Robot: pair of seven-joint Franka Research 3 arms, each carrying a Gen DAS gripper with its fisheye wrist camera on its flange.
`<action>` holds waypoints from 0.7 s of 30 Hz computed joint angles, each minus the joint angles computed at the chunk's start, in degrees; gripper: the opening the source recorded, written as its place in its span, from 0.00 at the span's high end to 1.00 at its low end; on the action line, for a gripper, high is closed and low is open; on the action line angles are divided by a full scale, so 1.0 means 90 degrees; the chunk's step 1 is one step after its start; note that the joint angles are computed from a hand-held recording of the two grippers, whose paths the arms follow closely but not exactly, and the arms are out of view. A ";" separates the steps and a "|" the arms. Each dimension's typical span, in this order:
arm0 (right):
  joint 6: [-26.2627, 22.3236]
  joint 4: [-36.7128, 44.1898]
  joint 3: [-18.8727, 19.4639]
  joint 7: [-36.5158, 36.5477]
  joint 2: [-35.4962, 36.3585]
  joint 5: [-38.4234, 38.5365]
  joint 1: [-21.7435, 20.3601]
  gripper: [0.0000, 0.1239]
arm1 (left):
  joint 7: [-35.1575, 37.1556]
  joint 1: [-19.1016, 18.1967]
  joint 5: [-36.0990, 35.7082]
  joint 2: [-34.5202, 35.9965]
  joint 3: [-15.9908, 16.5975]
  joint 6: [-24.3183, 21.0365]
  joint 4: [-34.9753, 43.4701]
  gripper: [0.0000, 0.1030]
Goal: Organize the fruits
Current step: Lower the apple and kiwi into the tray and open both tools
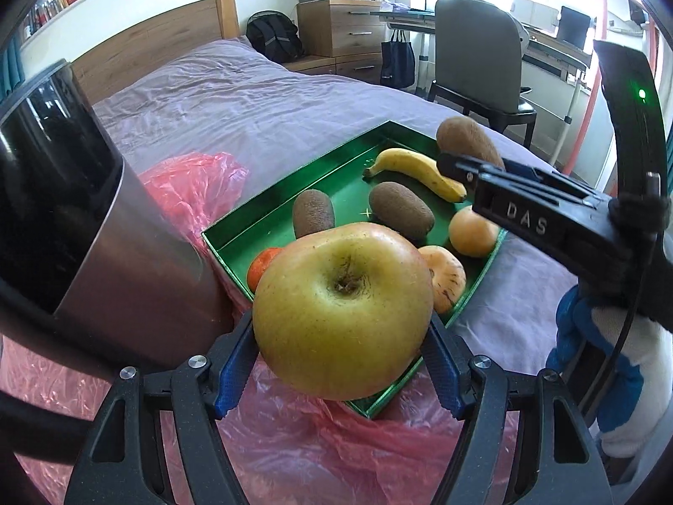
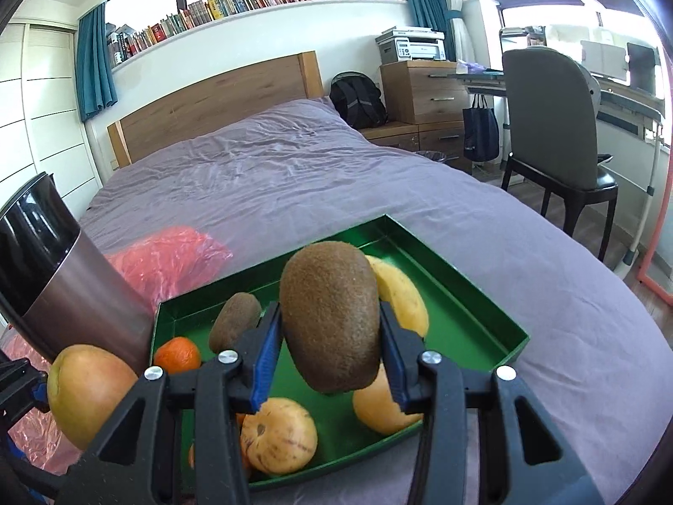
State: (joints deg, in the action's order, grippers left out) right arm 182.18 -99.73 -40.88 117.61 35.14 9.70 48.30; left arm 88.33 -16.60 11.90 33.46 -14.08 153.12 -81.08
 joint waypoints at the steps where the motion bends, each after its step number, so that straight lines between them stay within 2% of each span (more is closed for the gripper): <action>1: 0.0013 0.0110 0.0062 -0.0003 0.0075 0.0015 -0.0103 0.93 | -0.0027 -0.0027 0.0017 0.0066 0.0027 -0.0021 0.0085 0.35; 5: 0.0048 0.0377 0.0364 -0.0083 0.0254 0.0118 -0.0474 0.93 | -0.0122 -0.0128 0.0105 0.0292 0.0103 -0.0085 0.0379 0.35; 10: -0.0139 0.0648 0.0508 -0.0051 0.0493 0.0123 -0.0754 0.93 | -0.0233 -0.0260 0.0178 0.0663 0.0186 -0.0227 0.0906 0.35; 12: -0.0213 0.0731 0.0471 0.0028 0.0571 0.0047 -0.0778 0.93 | -0.0270 -0.0318 0.0193 0.0871 0.0215 -0.0337 0.1218 0.35; 17: -0.0278 0.1031 0.0942 0.0005 0.0677 -0.0123 -0.1255 0.93 | -0.0408 -0.0476 0.0235 0.1393 0.0326 -0.0610 0.2016 0.35; 21: -0.0524 0.1287 0.1029 0.0088 0.0816 -0.0347 -0.1384 0.93 | -0.0437 -0.0584 0.0233 0.1778 0.0381 -0.0841 0.2625 0.35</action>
